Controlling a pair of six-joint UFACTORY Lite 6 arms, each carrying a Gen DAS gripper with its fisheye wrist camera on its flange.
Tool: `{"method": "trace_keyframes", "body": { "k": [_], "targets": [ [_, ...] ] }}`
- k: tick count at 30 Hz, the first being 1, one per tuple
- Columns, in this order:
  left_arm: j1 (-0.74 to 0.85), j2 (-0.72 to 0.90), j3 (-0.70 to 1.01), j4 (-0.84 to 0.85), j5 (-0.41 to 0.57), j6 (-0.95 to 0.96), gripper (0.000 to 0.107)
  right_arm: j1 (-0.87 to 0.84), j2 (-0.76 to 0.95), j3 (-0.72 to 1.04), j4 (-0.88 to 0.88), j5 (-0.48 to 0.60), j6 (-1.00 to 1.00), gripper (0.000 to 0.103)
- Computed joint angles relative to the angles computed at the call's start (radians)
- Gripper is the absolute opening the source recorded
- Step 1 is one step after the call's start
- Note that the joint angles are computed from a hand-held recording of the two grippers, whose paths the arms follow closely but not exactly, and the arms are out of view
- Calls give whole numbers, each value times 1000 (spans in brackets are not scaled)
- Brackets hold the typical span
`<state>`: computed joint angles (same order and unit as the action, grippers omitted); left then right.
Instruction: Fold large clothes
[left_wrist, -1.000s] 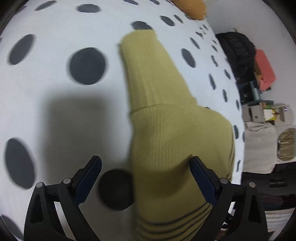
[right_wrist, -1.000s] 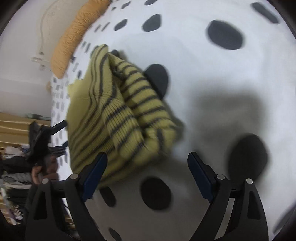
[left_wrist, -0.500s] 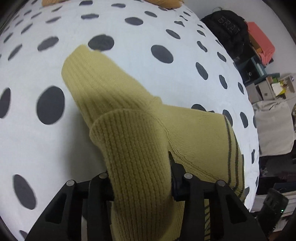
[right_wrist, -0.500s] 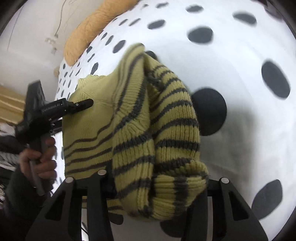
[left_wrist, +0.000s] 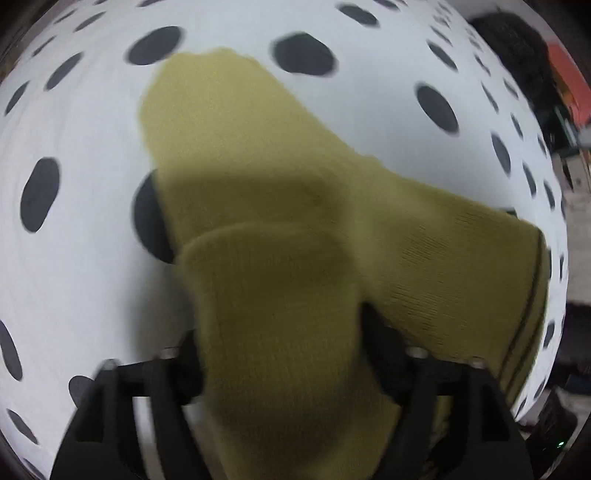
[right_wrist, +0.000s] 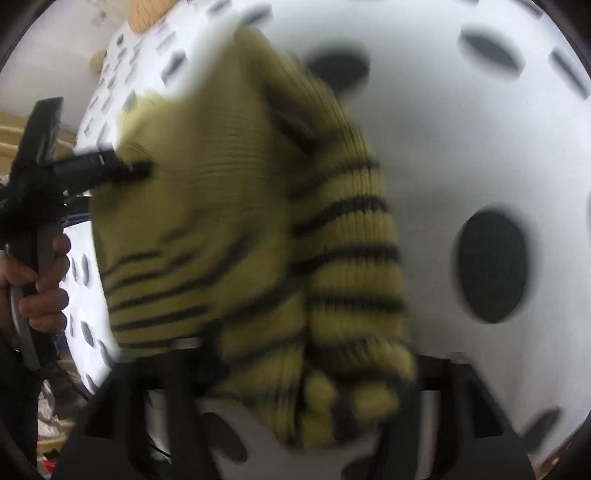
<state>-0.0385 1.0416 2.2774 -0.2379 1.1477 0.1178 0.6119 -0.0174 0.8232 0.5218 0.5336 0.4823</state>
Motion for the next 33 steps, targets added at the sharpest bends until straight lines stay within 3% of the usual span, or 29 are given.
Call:
{"method": "trace_keyframes", "body": {
  "k": [2, 7, 11, 14, 16, 17, 18, 20, 24, 26, 28, 29, 33],
  "targets": [
    [0, -15, 31, 24, 30, -26, 81, -27, -29, -4, -4, 18, 0, 75],
    [-44, -209, -109, 167, 49, -109, 71, -46, -126, 97, -254, 265, 162, 75],
    [-59, -450, -342, 214, 22, -149, 70, -21, -162, 247, -399, 455, 291, 74],
    [-66, -593, -483, 231, 19, -167, 70, 14, -129, 384, -492, 512, 374, 73],
    [-69, -685, -588, 249, 6, -180, 70, 21, -48, 493, -532, 497, 378, 71],
    [-71, -707, -623, 251, -3, -193, 70, 24, -15, 525, -543, 476, 376, 60],
    [-54, -748, -675, 243, -9, -188, 70, 29, 30, 552, -542, 438, 360, 41],
    [-44, -787, -751, 238, -42, -196, 68, 18, 122, 596, -499, 361, 297, 29],
    [-29, -806, -872, 211, -111, -202, 68, 11, 362, 742, -473, 298, 226, 29],
    [-36, -789, -922, 241, -136, -228, 71, 1, 430, 745, -522, 321, 218, 16],
    [-10, -784, -957, 199, -162, -206, 72, -45, 439, 696, -547, 291, 196, 10],
    [-2, -783, -955, 191, -156, -209, 72, -71, 442, 693, -539, 291, 170, 0],
    [-13, -856, -912, 224, -88, -241, 63, -123, 376, 716, -535, 346, 179, 0]
  ]
}}
